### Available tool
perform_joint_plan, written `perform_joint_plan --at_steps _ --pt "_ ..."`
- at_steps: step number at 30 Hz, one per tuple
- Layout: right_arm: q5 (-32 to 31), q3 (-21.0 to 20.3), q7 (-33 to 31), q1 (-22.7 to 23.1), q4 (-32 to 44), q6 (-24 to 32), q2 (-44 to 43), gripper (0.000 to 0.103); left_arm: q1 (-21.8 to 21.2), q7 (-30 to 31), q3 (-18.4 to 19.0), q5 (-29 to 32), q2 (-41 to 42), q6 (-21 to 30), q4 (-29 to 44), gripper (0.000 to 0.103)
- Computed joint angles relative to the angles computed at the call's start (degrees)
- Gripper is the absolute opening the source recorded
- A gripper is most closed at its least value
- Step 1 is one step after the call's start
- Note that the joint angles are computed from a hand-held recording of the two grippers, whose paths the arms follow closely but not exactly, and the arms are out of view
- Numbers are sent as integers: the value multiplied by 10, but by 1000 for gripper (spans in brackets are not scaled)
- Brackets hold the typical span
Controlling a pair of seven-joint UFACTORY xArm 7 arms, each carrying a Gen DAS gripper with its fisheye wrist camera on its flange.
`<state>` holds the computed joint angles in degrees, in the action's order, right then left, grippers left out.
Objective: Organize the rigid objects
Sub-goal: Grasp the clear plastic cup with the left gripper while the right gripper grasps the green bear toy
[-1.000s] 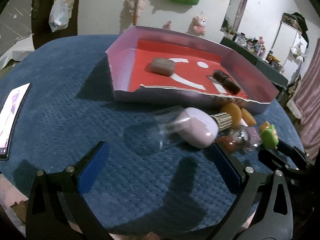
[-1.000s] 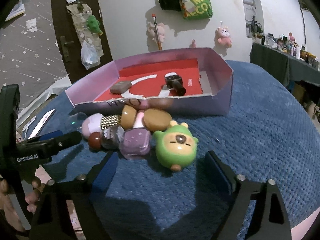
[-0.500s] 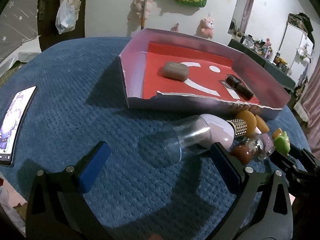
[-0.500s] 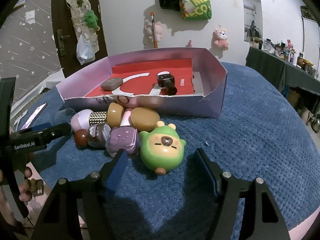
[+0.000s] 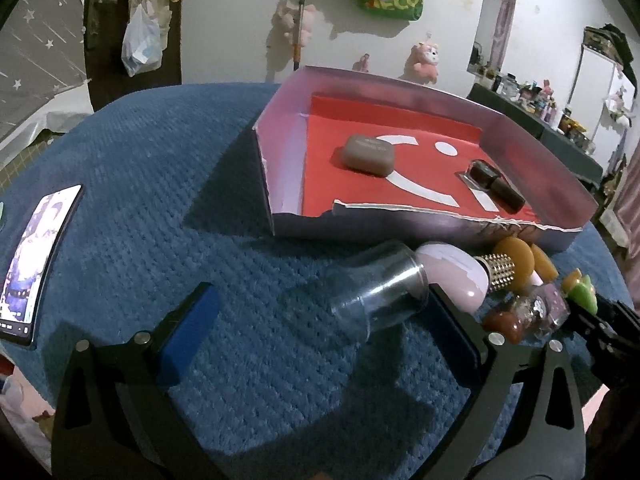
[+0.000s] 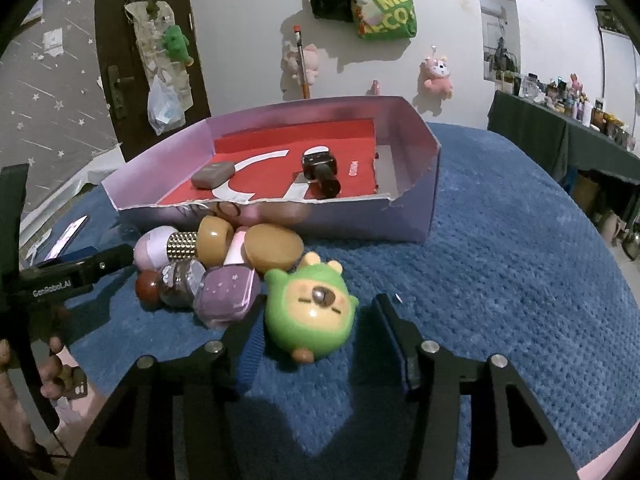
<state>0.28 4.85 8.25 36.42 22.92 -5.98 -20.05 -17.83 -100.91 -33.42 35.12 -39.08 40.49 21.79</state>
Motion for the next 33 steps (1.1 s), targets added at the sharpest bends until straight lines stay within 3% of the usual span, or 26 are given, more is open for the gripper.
perform_joint_plan --at_steps 3,4,6,8,11,17,24,33 --pt "-1 17 6 -17 8 -2 9 55 4 -4 1 4 3 -1 0 91" --pt "-3 27 8 -27 10 -2 11 55 6 -3 1 6 7 -4 1 84" --pt "-10 55 16 -54 14 0 14 47 13 3 -10 15 28 15 18 77" --pt "-16 71 21 -69 16 2 14 47 13 9 -16 28 50 32 35 62" --pt "-23 73 23 -73 16 4 13 47 2 9 -8 46 62 32 44 48" --pt "-17 48 25 -45 17 12 10 47 -18 8 9 56 56 30 39 48" --pt "1 4 5 -1 12 20 -8 47 -32 13 1 55 32 47 44 48" --pt "27 -44 -28 60 11 24 -35 47 -30 28 -7 49 9 33 51 48"
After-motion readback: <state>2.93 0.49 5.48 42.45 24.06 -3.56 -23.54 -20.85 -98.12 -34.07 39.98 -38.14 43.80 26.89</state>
